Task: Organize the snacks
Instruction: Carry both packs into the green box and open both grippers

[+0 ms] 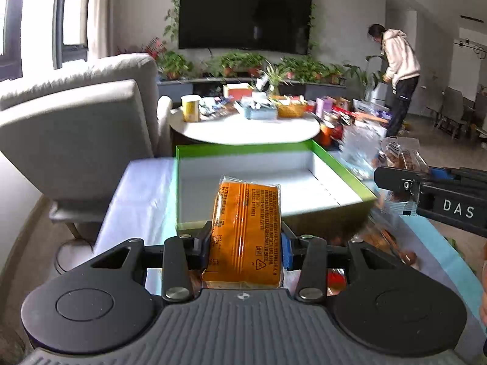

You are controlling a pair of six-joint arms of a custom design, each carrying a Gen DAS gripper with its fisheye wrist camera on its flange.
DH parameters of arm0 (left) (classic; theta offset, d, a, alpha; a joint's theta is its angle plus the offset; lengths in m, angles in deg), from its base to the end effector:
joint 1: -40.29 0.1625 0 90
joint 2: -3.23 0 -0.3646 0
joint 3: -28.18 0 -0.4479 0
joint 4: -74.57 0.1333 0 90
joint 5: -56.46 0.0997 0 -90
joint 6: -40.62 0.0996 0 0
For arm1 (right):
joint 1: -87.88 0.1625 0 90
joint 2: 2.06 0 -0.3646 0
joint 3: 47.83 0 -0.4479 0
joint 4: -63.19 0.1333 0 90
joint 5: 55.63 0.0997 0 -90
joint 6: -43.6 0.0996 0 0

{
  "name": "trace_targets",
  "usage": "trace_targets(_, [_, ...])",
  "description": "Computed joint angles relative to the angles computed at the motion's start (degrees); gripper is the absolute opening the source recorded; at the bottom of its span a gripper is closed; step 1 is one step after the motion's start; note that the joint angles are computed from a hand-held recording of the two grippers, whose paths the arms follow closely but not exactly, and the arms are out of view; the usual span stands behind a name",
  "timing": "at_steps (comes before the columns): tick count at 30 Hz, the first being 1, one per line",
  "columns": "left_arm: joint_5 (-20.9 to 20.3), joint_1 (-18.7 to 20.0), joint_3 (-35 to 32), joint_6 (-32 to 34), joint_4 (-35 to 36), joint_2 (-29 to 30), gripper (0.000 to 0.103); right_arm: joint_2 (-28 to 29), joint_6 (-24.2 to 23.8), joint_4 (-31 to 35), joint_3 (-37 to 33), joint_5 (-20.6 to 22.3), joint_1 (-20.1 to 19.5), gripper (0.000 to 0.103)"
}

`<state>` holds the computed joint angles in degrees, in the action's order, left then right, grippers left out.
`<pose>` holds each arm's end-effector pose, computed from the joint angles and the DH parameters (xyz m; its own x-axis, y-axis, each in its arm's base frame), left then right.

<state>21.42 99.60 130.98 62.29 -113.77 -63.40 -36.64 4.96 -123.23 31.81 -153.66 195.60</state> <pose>-0.1232 -0.6285 0.2943 -0.7143 -0.1581 -0.6818 0.5402 0.4948 -0.6807 0.3438 -0.6837 0.0687 -0.6440 -0.5256 0.5559 -0.7582 0.3413 -0.5556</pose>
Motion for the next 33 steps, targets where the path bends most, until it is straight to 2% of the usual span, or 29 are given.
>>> trace_targets(4, [-0.2,0.7,-4.9,5.6,-3.2,3.6,0.039,2.3,0.8,1.2,-4.0,0.6,0.0,0.037])
trace_targets(9, [-1.1,2.2,-11.1,8.8,-2.7,7.7,0.039,5.4,1.2,3.8,-9.0,0.6,0.2,0.037])
trace_targets(21, [-3.1,6.6,-23.3,8.0,4.9,15.4,0.04,14.8,2.4,13.0,-23.9,-1.9,0.1,0.037])
trace_targets(33, [-3.5,9.0,-26.3,4.3,11.3,17.1,0.04,20.4,3.2,20.8,-32.4,-5.1,-0.1,0.037])
